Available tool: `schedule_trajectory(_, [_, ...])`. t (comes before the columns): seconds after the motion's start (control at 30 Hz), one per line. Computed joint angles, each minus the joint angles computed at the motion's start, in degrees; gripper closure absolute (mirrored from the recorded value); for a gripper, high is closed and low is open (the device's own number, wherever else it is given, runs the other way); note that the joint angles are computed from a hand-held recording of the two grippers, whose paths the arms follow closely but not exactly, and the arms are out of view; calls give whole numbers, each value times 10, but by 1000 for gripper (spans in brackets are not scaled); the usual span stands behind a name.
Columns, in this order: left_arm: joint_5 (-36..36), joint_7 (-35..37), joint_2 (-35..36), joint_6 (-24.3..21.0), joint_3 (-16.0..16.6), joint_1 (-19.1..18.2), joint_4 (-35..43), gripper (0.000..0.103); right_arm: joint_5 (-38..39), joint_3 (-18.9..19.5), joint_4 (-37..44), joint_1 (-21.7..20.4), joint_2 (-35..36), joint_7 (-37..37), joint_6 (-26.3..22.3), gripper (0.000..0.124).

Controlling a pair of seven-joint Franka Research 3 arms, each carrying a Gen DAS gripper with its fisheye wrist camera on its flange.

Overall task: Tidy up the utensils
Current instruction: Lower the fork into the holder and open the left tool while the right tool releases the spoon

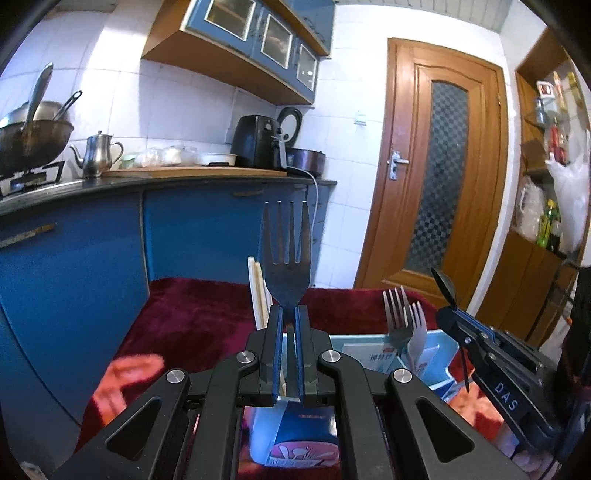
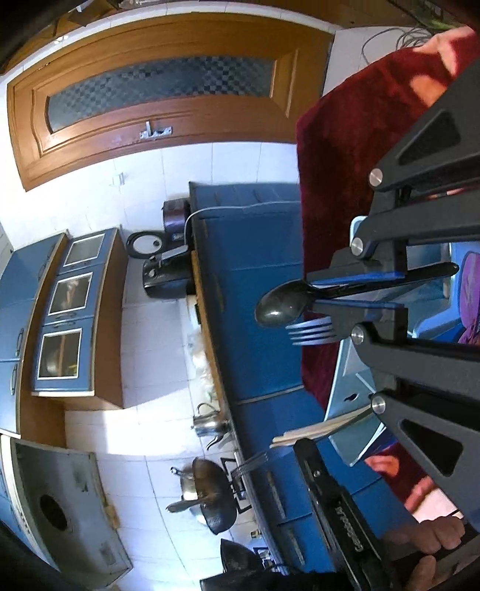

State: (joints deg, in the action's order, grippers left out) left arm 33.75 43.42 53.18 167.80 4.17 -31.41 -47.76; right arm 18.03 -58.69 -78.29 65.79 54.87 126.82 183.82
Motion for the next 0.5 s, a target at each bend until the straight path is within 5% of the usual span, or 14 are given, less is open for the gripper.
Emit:
schedule_trajectory(0.17, [-6, 3, -9, -4, -9, 3, -17, 96, -13, 17, -17, 2, -24, -7, -9, 112])
schedule_trajectory(0.33, [-24, 37, -9, -18, -33, 12, -16, 93, -7, 42, -29, -3, -43, -21, 14, 94])
schedule_trajectory(0.5, [-12, 19, -37, -2, -16, 3, -57, 86, 18, 45, -37, 4, -47, -52, 26, 92])
